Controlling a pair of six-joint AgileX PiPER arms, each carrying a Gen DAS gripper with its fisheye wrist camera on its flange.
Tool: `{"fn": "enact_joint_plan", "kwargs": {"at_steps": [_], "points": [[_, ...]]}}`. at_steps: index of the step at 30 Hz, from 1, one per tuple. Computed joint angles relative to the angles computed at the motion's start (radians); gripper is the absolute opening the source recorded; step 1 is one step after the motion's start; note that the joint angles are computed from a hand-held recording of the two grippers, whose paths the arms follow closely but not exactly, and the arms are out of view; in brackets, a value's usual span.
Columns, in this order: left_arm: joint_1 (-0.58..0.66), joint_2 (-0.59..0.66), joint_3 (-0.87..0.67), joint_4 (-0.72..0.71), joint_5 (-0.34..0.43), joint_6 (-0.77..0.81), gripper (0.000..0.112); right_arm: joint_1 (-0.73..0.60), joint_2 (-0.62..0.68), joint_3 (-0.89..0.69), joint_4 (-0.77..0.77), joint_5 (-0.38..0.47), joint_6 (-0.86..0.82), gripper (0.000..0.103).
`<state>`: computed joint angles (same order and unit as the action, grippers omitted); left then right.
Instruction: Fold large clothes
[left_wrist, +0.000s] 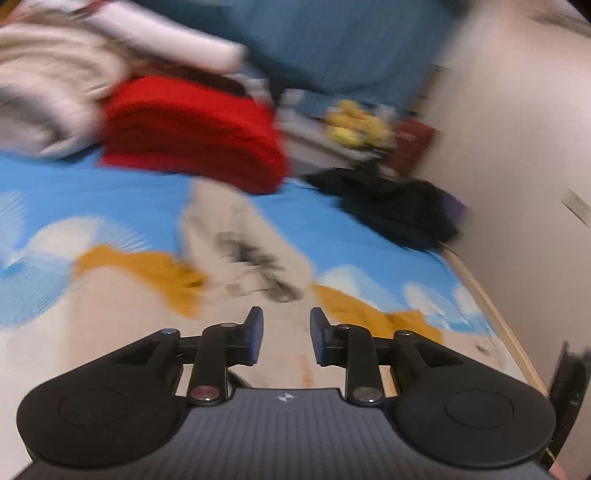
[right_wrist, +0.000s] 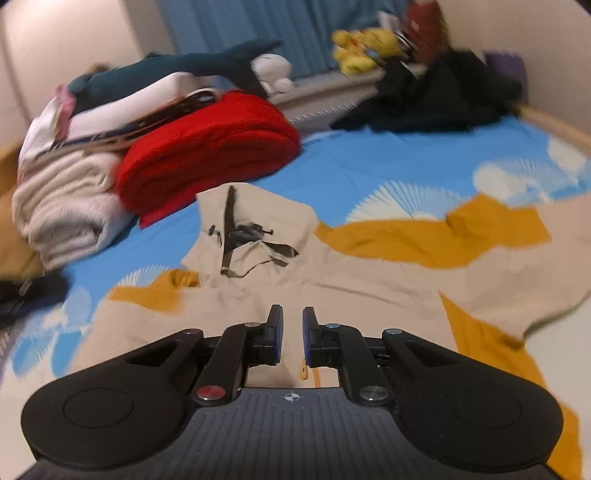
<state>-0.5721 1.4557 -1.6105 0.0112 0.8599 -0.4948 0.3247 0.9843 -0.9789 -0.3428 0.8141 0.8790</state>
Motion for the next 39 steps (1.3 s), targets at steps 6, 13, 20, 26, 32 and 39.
{"fn": "enact_joint_plan", "kwargs": {"at_steps": [6,13,20,26,32,39], "points": [[0.094,0.016,0.103,0.283,0.065,-0.149,0.038,-0.094,0.018,0.048,0.126,-0.066,-0.092,0.013],[0.209,0.146,0.006,0.246,0.117,-0.109,0.049,-0.063,0.151,0.058,0.413,-0.125,-0.326,0.027],[0.22,0.198,-0.049,0.182,0.126,-0.063,0.05,0.055,0.353,0.009,0.553,-0.109,-0.431,0.044],[0.227,0.212,-0.062,0.187,0.12,-0.041,0.05,0.242,0.486,-0.085,0.177,-0.038,-0.254,0.039],[0.242,0.208,-0.057,0.222,0.118,-0.045,0.05,0.279,0.37,-0.045,-0.032,-0.074,-0.084,0.003],[0.231,0.219,-0.046,0.228,0.117,-0.054,0.05,0.03,0.119,0.098,-0.446,-0.239,0.414,0.0]]}}
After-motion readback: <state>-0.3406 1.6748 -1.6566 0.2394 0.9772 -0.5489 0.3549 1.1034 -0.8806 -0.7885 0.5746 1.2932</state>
